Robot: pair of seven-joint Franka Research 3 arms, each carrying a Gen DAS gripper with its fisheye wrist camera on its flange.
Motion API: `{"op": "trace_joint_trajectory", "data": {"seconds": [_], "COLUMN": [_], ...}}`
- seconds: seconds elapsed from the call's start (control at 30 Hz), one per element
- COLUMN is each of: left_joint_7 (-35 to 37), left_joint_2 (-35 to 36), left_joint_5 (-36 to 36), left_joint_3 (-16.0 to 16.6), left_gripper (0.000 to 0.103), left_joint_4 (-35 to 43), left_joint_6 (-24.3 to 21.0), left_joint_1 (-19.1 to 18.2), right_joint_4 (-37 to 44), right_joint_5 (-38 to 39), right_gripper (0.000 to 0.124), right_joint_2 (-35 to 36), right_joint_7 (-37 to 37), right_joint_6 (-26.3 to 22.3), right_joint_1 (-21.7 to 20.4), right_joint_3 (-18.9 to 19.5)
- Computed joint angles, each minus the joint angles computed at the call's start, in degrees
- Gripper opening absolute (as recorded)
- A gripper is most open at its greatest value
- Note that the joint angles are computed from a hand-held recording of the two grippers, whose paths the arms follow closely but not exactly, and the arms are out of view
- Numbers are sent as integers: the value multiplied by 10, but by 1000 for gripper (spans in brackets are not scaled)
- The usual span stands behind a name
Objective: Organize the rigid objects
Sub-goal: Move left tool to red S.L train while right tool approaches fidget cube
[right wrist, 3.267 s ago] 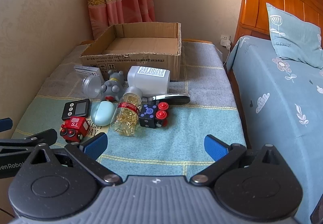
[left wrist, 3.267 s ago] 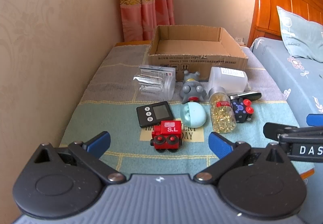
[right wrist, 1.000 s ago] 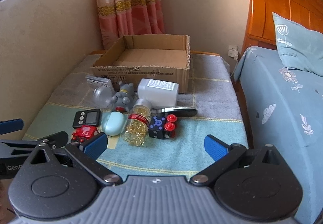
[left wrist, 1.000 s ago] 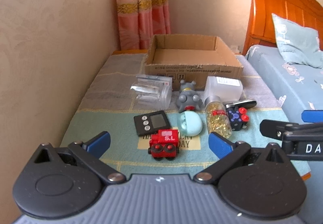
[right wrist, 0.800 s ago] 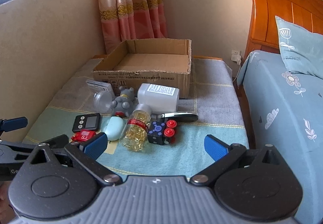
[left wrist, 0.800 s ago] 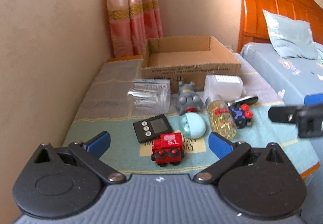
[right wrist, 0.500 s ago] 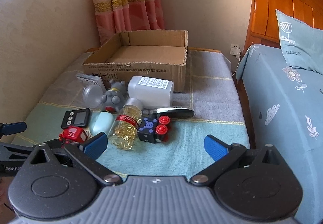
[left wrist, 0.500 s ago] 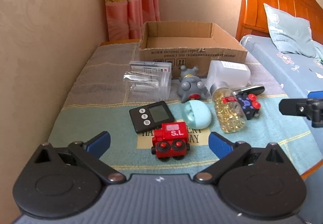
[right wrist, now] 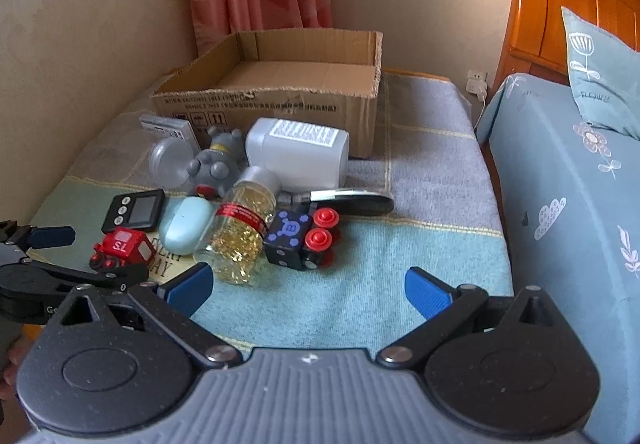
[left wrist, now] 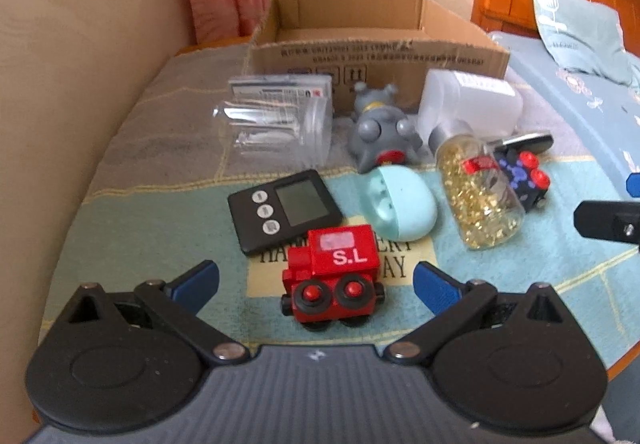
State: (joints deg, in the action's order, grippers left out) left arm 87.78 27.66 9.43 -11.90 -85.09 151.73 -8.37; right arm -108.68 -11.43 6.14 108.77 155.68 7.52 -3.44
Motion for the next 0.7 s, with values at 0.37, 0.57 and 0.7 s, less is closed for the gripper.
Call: {"op": "trace_joint_trajectory", "data": {"seconds": [0.37, 0.57, 0.7], "left_joint_7": [-8, -25, -10], "left_joint_2": [22, 17, 18], "left_joint_5": [-16, 23, 13], "left_joint_3": [4, 27, 13], "left_gripper": [102, 103, 102], "left_joint_4": [24, 21, 19], "left_joint_6": [-31, -28, -22], "left_joint_1": [13, 6, 21], "right_joint_4": [22, 50, 80], "right_joint_5": [11, 4, 6], "right_gripper": [103, 103, 103], "right_joint_2": [28, 50, 73], "right_joint_7": [-15, -2, 0], "right_joint_6": [-31, -42, -48], "right_joint_1": [-2, -1, 1], "right_joint_3": [-9, -17, -21]}}
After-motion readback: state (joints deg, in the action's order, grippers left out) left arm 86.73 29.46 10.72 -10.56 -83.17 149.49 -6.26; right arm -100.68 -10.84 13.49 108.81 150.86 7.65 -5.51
